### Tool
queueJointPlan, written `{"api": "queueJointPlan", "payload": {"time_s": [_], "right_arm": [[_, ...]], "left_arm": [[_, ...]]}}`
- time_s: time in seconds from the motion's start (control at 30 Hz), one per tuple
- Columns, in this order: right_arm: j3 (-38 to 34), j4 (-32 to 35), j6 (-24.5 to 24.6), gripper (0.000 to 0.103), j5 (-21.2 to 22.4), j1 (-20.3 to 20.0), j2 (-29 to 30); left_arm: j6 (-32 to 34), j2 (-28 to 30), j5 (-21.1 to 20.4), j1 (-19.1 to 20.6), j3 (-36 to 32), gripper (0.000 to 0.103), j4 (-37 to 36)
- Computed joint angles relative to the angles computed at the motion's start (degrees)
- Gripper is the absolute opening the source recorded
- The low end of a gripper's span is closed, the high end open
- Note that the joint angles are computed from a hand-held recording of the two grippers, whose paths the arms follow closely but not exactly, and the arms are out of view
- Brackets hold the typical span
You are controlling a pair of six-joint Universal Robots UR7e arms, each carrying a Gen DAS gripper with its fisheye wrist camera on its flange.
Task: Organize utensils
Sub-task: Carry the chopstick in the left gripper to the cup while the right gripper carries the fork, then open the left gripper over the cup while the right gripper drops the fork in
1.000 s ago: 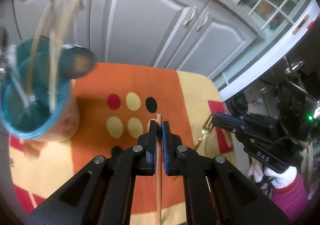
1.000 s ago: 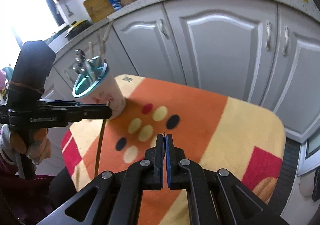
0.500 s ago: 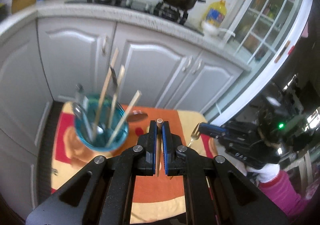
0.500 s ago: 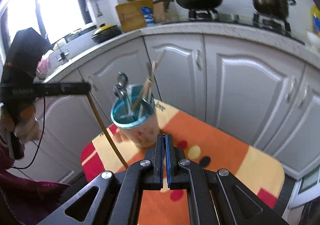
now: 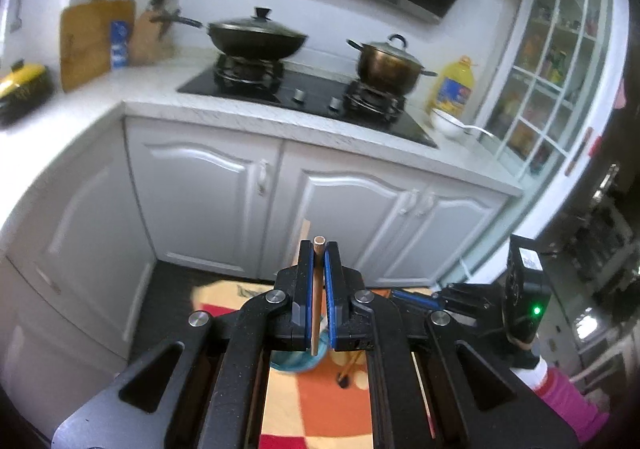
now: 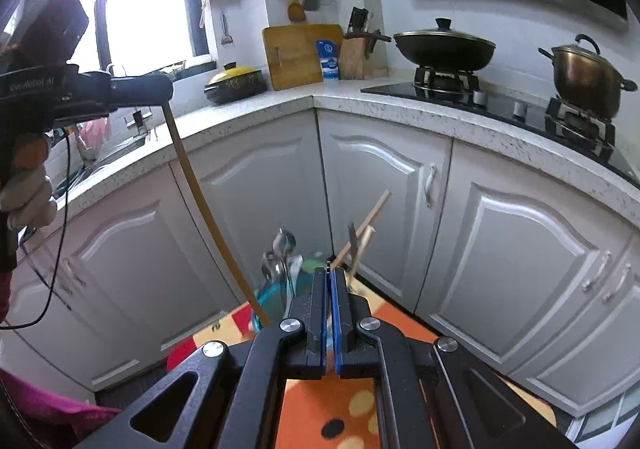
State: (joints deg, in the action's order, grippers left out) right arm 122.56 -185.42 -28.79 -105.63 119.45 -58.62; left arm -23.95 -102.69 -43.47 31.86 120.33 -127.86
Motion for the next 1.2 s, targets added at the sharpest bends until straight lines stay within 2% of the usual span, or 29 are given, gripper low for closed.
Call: {"api": "queueJointPlan", "payload": {"time_s": [0.2, 0.3, 0.47, 0.57, 0.67, 1.0, 1.03, 1.1, 1.13, 1.2], "right_arm": [[-4.5, -1.7, -1.1, 0.002, -3.9, 1.2, 6.6], [-5.9, -2.6, -1.8, 0.002, -5.5, 1.2, 9.2], [-7.5, -4.1, -5.2, 0.002, -9.5, 1.6, 13.2], [-7.6, -3.1, -4.9, 0.002, -9.7, 1.1, 14.4], [-7.7, -1.9, -4.0, 0.002, -9.5, 0.4, 15.3], [-7.3, -0.1, -0.9, 0.002, -7.9, -1.2, 16.3], [-7.1, -0.1, -0.4, 0.006, -7.3, -1.3, 16.0], [-6.2, -0.6, 1.2, 0.021, -5.6, -1.6, 14.7], [-5.5, -0.6, 2.2, 0.033, -4.3, -1.7, 13.6], [-4.5, -0.9, 2.7, 0.034, -3.6, -1.5, 12.3]], "left_arm": [[1.0, 0.6, 2.7, 3.1, 0.2, 0.004, 0.0], [2.4, 1.5, 4.7, 4.4, 2.0, 0.004, -2.5], [3.2, 3.5, 2.5, 7.5, 4.1, 0.004, -6.3], [3.7, 5.0, 1.8, 8.6, 5.1, 0.004, -8.3], [6.1, 6.1, 2.9, 8.3, 6.4, 0.004, -12.4], [8.5, 9.6, 2.0, 9.1, 5.8, 0.004, -17.3], [8.8, 10.2, 2.0, 9.3, 5.6, 0.004, -17.7], [9.2, 11.6, 2.1, 9.9, 5.1, 0.004, -19.1], [9.3, 12.0, 2.2, 9.9, 5.0, 0.004, -19.4], [9.5, 13.1, 2.2, 10.3, 4.4, 0.004, -20.0]]}}
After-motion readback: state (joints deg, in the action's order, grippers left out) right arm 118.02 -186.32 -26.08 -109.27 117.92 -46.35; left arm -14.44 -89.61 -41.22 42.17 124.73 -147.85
